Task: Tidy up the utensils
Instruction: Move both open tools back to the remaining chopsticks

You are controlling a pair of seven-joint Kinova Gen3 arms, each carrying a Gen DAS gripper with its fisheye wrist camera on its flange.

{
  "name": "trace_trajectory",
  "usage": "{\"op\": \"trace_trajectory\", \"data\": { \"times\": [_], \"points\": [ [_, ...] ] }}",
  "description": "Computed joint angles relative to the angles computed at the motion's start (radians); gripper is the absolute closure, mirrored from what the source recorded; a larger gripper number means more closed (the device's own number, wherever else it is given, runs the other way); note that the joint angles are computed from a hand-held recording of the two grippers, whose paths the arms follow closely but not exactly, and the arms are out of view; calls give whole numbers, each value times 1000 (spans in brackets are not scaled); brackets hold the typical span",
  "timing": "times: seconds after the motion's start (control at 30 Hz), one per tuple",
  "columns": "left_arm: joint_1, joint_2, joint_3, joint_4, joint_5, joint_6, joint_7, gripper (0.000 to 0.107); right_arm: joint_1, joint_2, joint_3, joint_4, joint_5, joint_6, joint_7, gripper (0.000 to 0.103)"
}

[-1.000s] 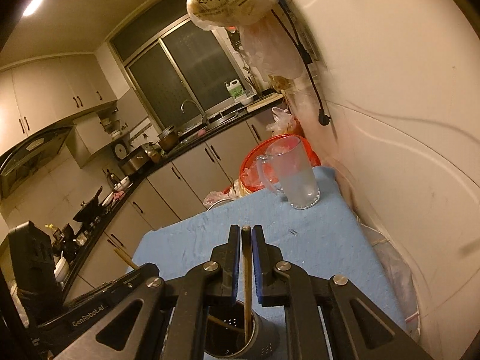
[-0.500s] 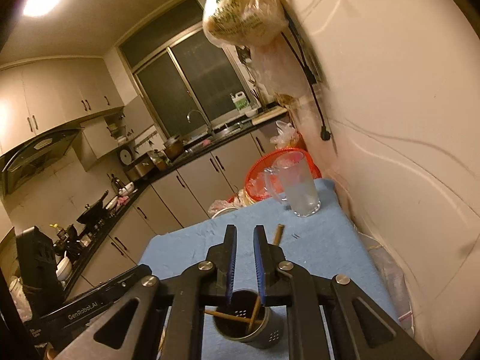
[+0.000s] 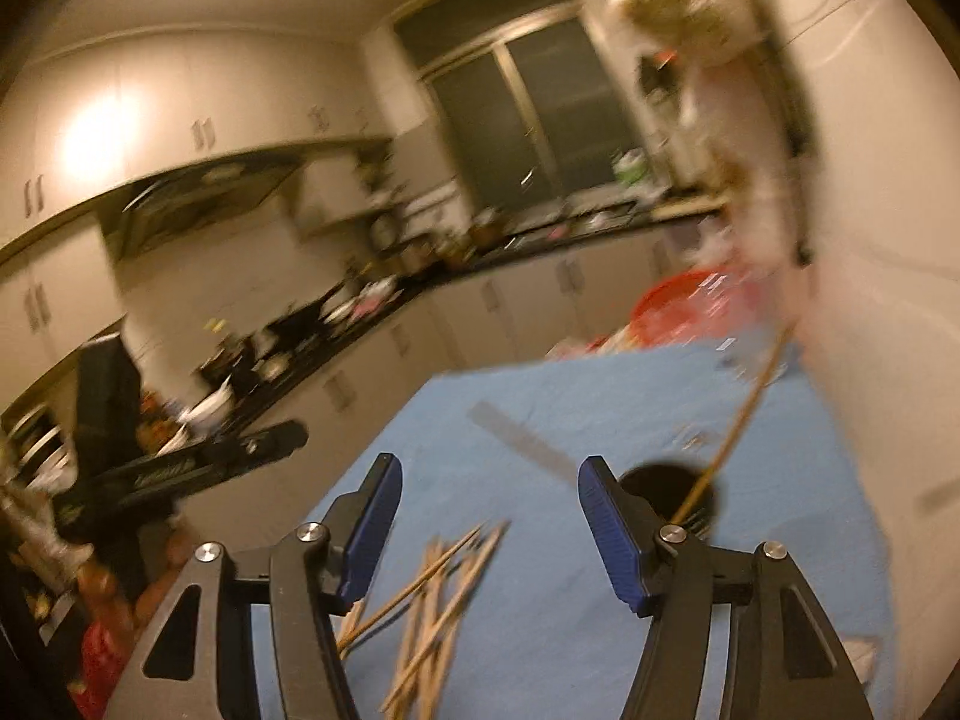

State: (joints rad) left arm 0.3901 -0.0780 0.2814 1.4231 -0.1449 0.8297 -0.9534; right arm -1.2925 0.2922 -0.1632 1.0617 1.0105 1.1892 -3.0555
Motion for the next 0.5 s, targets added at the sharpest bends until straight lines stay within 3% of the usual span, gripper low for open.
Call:
{"op": "trace_trajectory", "data": {
  "times": [0.17,0.23,0.33,0.47,0.5],
  "points": [
    [-51,-46,-27,119,-7,33,46,57,35,84,-4,-89,-167,-33,121,57],
    [-73,-43,-20,135,-11,56,59,57,85,117,-40,-119,-248,-61,164,58],
    [-72,-7,-37,129,8,119,25,57,97,164,-18,-169,-342,-60,214,58],
    [-75,22,-67,127,65,161,-17,57,116,270,26,-347,-479,66,339,59],
    [-79,19,-78,137,89,152,-30,57,117,297,41,-393,-502,99,363,64]
  ]
}}
